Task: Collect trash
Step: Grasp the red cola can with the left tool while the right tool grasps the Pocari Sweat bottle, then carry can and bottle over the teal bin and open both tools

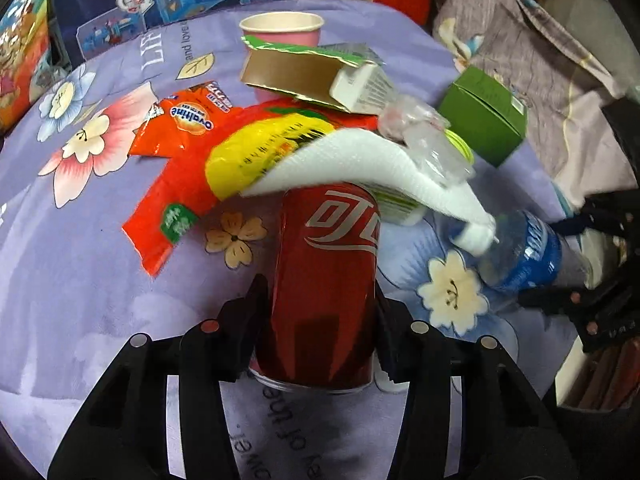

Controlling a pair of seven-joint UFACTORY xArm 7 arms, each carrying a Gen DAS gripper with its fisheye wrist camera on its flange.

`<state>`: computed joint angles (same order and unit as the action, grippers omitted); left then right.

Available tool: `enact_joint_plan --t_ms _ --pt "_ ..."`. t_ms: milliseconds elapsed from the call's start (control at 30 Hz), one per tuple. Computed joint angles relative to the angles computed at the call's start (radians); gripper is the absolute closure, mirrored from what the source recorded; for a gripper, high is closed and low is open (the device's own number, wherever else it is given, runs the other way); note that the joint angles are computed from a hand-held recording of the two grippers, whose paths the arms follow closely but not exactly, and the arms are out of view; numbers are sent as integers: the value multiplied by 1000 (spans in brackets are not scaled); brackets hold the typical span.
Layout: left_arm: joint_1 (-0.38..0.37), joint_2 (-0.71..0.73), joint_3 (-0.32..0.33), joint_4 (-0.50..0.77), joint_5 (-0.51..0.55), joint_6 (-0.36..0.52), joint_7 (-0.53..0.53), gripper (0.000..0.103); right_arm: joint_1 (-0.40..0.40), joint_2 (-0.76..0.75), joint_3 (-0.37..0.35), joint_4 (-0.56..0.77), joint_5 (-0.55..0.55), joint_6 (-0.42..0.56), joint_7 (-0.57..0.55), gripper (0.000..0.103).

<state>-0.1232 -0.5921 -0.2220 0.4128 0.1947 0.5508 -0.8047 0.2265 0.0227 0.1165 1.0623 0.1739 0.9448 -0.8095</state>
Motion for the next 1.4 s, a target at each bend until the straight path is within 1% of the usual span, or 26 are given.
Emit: enact_joint_plan --t_ms 67,167,200,267,300,367,400,467,533,600,667,733,800,867,967,1067,1100,1200,1267,1300,1400 --pt "-13 5 -8 8 -7 22 -3 53 9 35 9 26 -3 -5 -1 31" --pt "-1 44 -24 33 7 62 -35 49 11 56 11 10 -16 -48 -7 31" --pt "1 56 -23 37 8 66 -47 49 10 58 12 3 -11 -65 -8 34" --pt "-1 64 -28 44 18 83 -69 49 -3 35 6 -29 44 -101 -31 35" --pt "-6 58 -31 46 25 87 -77 50 -18 20 -2 -35 101 -97 -56 35" --pt "-27 33 -39 49 30 87 -88 50 -44 4 -21 -28 194 -67 -85 36" --pt "-36 24 -40 56 30 87 -90 50 -63 0 -37 -15 256 -37 -92 37" --pt "-60 10 -37 71 16 76 -86 50 -96 -3 -60 2 346 10 -109 37" --pt "-75 16 -45 103 15 68 -76 50 -128 8 -79 28 402 48 -127 37" --pt "-76 59 -67 162 31 73 -73 50 -156 18 -90 42 455 79 -137 37" --pt "-86 111 -80 213 43 56 -71 50 -182 24 -99 64 486 100 -146 37" --pt "-86 171 -101 274 77 52 -75 50 -213 7 -115 57 533 114 -156 37" --pt "-107 226 -98 324 84 39 -67 50 -245 18 -133 76 568 119 -158 37" --pt "-123 313 -98 404 109 31 -50 50 -277 46 -145 106 599 109 -150 37" --pt "-162 464 -88 550 151 31 -14 50 -349 100 -174 163 635 94 -121 37" --pt "-214 645 -73 743 181 56 42 50 -419 169 -185 225 648 75 -79 37" --pt "-229 683 -64 783 174 59 61 50 -441 193 -186 246 646 59 -65 37" --pt "-280 858 -47 979 142 91 130 50 -494 255 -173 292 641 39 -33 37" --pt "-314 981 -38 1126 116 135 180 50 -521 308 -164 329 621 31 10 37" --pt "-329 1023 -30 1179 104 155 199 50 -536 340 -159 354 614 37 38 37" --pt "-375 1183 -10 1389 60 236 263 49 -575 400 -137 401 598 44 80 37"
